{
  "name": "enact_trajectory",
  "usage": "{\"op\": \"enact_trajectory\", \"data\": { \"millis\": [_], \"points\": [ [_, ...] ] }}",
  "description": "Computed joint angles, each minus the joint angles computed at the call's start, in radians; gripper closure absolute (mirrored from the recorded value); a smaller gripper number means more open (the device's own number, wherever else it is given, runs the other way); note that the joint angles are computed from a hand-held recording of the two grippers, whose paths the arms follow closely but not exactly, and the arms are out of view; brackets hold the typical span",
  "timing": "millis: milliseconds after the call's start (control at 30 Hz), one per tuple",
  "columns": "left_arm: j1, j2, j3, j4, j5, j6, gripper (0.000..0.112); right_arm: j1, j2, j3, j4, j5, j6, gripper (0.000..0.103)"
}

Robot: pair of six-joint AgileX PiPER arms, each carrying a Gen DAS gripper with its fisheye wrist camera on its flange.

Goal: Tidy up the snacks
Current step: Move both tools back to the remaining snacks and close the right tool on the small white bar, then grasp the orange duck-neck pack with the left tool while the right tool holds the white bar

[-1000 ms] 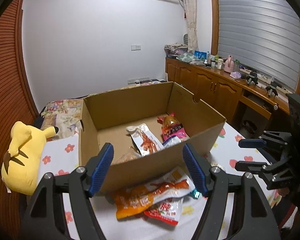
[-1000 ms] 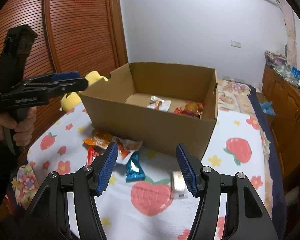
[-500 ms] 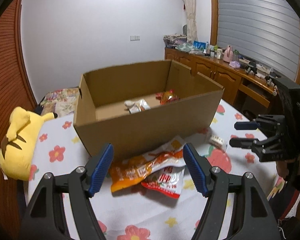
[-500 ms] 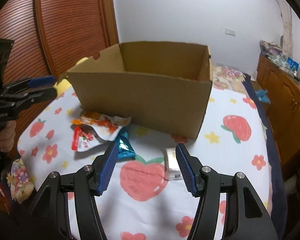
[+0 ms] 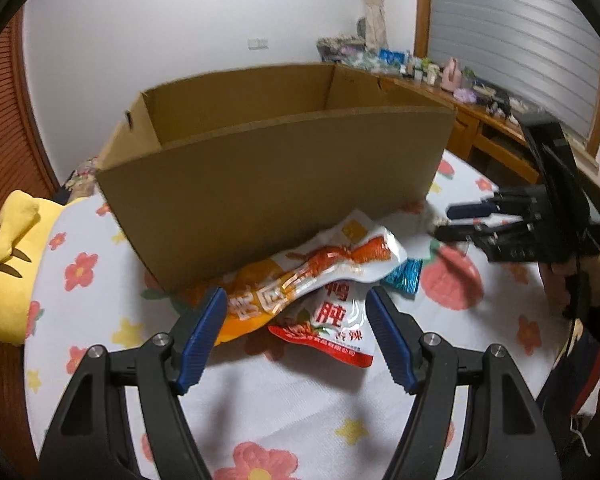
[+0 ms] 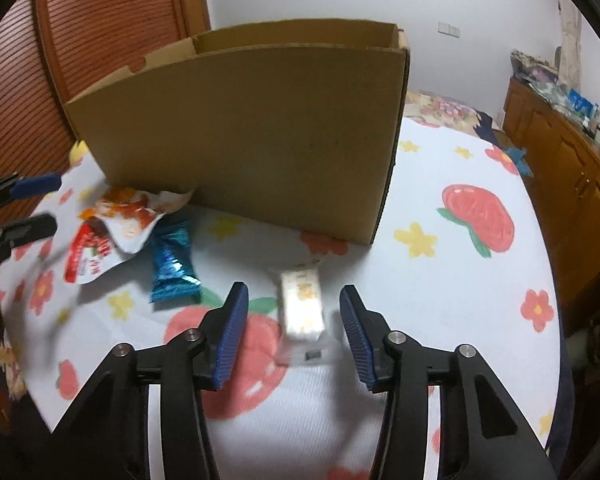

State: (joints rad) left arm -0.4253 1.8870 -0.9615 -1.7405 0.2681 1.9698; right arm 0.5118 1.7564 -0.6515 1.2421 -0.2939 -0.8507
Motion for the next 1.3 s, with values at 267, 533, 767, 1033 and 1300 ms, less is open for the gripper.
{"op": "enact_trajectory", "data": {
  "millis": [267, 533, 767, 1033, 1300],
  "points": [
    [-0.029, 0.068, -0.081, 0.236, -0.040, -0.196, 0.041, 0.006, 0.025, -0.022, 0.050, 0.020, -0.091, 0.084],
    [-0.054, 0.134, -0.204, 0.656, -0.057, -0.591, 0.041, 0.053, -0.019, 0.088, -0.169, -0.030, 0.183, 0.084],
    [-0.057, 0.185, -0.280, 0.858, -0.024, -0.773, 0.040, 0.096, -0.007, 0.122, -0.227, -0.090, 0.278, 0.084],
    [-0.046, 0.217, -0.319, 0.849, -0.006, -0.765, 0.042, 0.097, -0.007, 0.125, -0.249, -0.092, 0.306, 0.084],
    [-0.063, 0.190, -0.267, 0.682, -0.024, -0.546, 0.075, 0.105, -0.003, 0.130, -0.250, -0.105, 0.311, 0.084]
  ]
}}
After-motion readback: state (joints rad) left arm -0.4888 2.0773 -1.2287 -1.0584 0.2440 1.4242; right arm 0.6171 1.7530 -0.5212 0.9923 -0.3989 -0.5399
